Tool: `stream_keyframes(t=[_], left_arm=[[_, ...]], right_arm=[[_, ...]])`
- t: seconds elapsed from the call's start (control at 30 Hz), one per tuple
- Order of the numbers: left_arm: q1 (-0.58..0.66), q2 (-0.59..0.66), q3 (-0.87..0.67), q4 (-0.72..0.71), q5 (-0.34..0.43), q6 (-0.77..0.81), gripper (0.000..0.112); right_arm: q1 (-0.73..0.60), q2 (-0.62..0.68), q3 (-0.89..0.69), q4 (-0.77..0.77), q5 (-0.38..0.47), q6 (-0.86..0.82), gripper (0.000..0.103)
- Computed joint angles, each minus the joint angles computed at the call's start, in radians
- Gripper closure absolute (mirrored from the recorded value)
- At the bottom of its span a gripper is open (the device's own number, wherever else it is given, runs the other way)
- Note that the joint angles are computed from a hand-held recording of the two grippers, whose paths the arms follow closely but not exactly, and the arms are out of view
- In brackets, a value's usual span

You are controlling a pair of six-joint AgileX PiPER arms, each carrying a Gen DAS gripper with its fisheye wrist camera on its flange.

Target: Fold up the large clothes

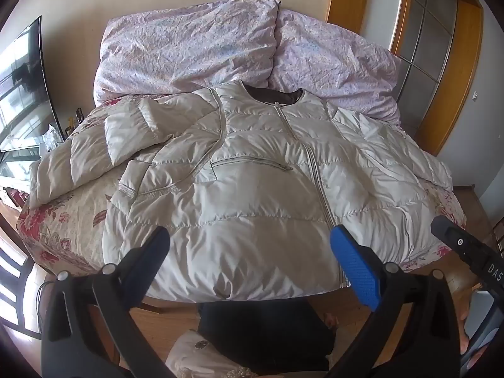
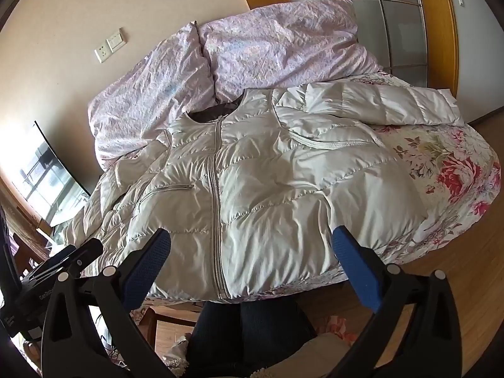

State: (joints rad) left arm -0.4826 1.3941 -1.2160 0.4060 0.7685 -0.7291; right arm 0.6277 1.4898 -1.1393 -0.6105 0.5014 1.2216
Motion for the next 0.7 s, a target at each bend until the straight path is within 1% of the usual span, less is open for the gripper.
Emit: stream_keyframes(t=[0.7], left_arm=[[0.0,-0.001,0.001,0.002,-0.002,-0.001,0.011]], right_arm=[[0.004,0.007,-0.004,-0.007,-0.003,0.008,0.002]])
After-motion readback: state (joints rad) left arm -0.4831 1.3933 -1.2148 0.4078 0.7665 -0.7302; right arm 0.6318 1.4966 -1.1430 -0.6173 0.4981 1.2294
